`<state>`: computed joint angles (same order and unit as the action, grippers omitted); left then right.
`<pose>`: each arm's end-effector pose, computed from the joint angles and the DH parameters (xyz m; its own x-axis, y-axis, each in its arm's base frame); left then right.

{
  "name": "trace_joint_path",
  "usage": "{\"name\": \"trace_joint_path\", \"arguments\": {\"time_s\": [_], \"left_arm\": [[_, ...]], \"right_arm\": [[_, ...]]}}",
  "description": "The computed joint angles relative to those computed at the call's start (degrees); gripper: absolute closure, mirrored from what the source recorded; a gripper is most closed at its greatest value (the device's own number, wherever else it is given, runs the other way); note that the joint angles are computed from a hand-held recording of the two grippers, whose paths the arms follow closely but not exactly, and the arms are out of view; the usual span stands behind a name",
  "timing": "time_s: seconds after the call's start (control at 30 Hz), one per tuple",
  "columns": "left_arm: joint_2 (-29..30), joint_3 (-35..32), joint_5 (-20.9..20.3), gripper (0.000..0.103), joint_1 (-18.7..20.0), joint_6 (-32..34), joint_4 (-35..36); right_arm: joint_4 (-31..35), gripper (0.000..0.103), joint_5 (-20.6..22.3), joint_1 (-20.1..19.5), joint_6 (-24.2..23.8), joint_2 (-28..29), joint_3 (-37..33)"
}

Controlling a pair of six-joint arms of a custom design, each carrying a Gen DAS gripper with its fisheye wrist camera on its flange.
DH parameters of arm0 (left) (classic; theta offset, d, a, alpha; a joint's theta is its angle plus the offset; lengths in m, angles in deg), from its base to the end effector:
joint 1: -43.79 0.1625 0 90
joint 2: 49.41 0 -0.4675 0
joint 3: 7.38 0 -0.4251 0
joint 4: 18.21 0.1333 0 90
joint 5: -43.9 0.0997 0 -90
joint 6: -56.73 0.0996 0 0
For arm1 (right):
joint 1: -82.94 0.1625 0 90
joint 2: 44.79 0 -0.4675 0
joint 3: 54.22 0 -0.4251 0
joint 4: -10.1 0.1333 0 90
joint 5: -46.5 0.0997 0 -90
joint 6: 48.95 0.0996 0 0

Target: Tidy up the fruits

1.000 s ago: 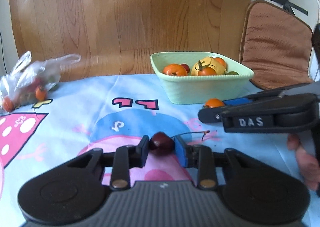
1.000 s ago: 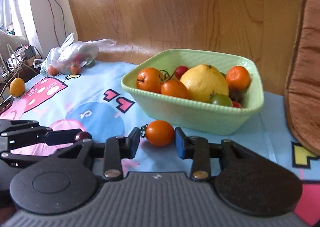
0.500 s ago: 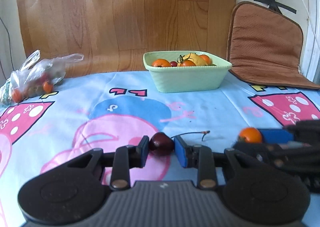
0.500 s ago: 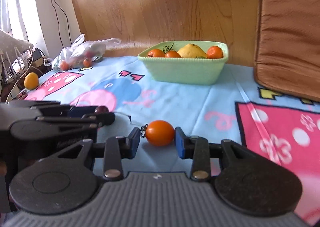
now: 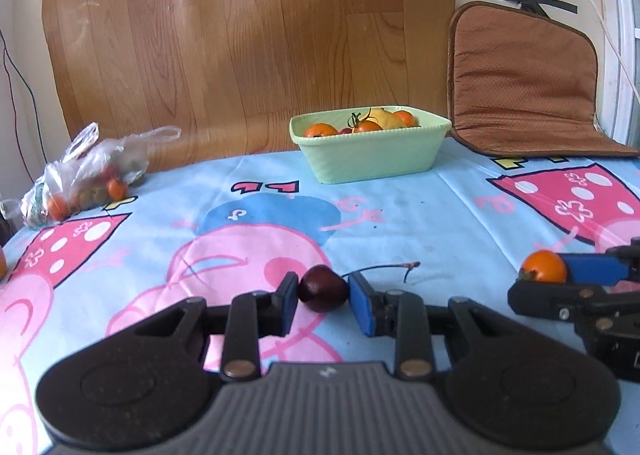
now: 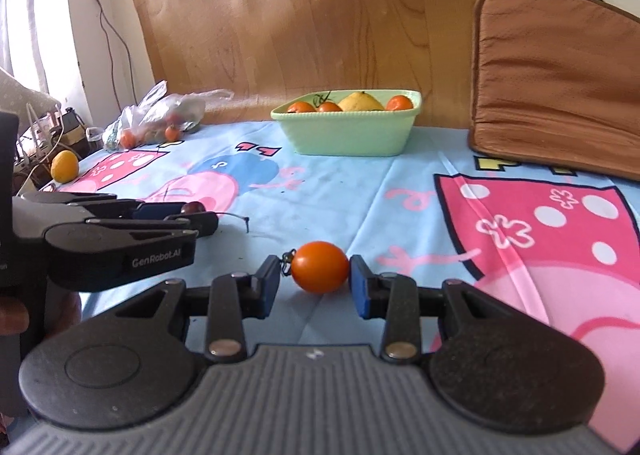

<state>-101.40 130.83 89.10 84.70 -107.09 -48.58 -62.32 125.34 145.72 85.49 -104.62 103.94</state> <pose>-0.0731 -0.3326 -0.0078 -0.5591 0.4173 -0.7165 0.8134 0.4432 -0.3766 0.0361 -0.2634 0.0137 -0.8093 -0.0716 0.5830 -0.5398 0.4819 -0.6902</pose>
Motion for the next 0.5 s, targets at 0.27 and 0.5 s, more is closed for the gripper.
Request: {"name": "trace_joint_path", "arguments": {"time_s": [0.27, 0.5], "left_arm": [[-0.1, 0.0, -0.2, 0.075, 0.0, 0.2, -0.3], [-0.3, 0.1, 0.1, 0.074, 0.2, 0.2, -0.1]], "right_arm": [[-2.6, 0.063, 0.5, -0.2, 0.5, 1.1, 0.9], [-4.5, 0.062, 1.1, -0.5, 1.4, 1.6, 1.6]]}}
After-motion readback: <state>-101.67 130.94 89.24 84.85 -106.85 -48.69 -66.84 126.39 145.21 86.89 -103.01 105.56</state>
